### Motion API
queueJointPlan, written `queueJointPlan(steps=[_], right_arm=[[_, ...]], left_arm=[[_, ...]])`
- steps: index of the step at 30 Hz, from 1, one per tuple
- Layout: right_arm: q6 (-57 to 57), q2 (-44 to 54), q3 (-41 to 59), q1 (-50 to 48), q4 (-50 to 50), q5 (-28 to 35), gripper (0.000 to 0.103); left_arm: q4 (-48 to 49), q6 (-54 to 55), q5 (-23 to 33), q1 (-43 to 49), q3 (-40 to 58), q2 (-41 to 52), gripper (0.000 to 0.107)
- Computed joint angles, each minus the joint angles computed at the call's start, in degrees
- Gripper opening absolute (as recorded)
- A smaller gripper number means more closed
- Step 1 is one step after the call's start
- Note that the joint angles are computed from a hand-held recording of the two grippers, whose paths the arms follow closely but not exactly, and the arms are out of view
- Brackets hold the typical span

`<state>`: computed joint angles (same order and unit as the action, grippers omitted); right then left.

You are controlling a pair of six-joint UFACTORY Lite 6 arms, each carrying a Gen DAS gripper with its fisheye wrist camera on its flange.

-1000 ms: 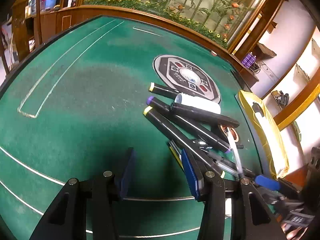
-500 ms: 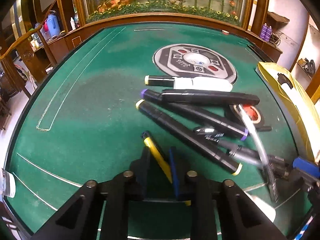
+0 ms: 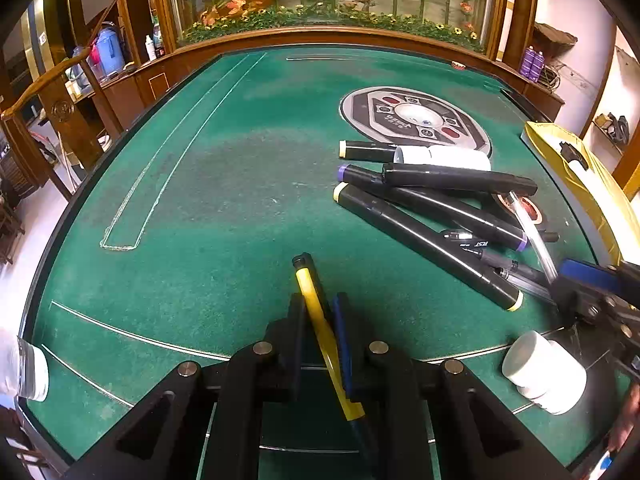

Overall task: Organize rigid objects
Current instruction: 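Grasp the yellow marker with the left gripper while the right grasps a silver pen, then carry the yellow marker and silver pen into the tray and open both grippers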

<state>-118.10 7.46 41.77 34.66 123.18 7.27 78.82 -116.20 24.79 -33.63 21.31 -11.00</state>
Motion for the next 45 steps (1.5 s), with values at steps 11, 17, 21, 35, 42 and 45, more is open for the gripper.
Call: queueJointPlan(steps=[11, 17, 21, 35, 42, 45], right_arm=[[1.1, 0.2, -3.1, -6.7, -1.4, 13.6, 0.008], [10.1, 6.0, -1.8, -17.0, -14.7, 33.8, 0.008], [13.1, 10.3, 0.3, -20.1, -18.3, 40.8, 0.009], [11.3, 9.2, -2.4, -25.4, -18.0, 47.4, 0.009], [13.9, -2.1, -9.7, -38.0, -23.4, 51.6, 0.009], [16.7, -7.2, -10.9, -47.2, -28.0, 53.4, 0.009]], left_arm=[[2.7, -2.9, -3.2, 1.6, -2.8, -4.0, 0.010], [3.9, -5.4, -2.7, 1.0, -3.2, -5.0, 0.010], [4.0, -6.4, -3.4, 2.3, -2.0, -3.7, 0.010], [-6.6, 3.2, -2.7, -3.3, 4.7, -7.2, 0.010], [-15.2, 13.7, -2.3, -10.1, 18.8, -1.2, 0.009], [-21.6, 21.3, -5.4, -12.0, 28.8, 5.8, 0.008]])
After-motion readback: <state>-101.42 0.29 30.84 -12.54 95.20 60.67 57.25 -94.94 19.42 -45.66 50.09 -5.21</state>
